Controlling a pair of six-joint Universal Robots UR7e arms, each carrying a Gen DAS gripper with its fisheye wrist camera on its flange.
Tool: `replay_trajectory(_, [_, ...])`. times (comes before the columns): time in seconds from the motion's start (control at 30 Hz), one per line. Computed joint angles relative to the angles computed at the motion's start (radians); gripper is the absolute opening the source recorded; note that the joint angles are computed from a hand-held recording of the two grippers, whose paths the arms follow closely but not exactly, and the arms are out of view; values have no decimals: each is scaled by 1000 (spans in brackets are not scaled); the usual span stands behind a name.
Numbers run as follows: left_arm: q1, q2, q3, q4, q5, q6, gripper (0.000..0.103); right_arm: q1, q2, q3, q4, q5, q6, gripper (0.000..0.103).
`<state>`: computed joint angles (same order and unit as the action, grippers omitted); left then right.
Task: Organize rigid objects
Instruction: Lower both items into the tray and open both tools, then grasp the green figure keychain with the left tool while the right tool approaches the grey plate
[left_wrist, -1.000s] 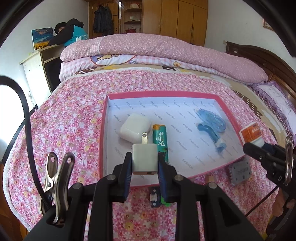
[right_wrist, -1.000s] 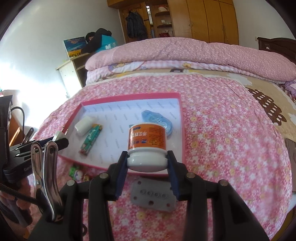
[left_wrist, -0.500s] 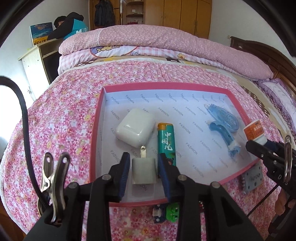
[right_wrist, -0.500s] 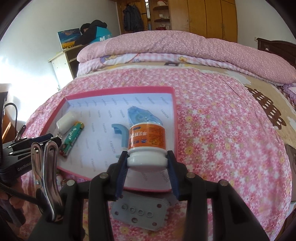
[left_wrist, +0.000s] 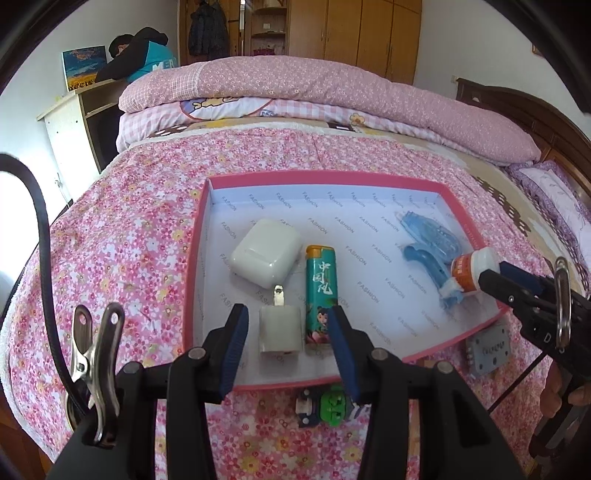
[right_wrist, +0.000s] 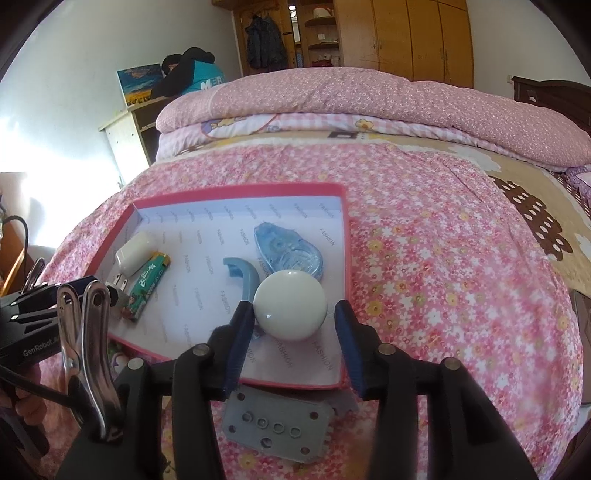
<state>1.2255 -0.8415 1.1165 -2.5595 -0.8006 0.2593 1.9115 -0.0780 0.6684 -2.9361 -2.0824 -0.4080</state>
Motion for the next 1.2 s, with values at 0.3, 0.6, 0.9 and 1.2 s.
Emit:
replay_trajectory(0.3, [-18,-59,92,-42,-21,-8,47,10,-66,128,-101,3,-8,53])
replay_trajectory(0.6, [-31,-129,208,-91,-37,-23,47,4,-154,329,-191,18,40,53])
replay_trajectory(0.9, [-48,-163,306,-143,-9,-4,47,0,-191,457,-260,-46,39,53])
replay_trajectory(1.2, [-32,-142,305,-111,-40,-12,47,-7,-198,532,-276,-65,33,53])
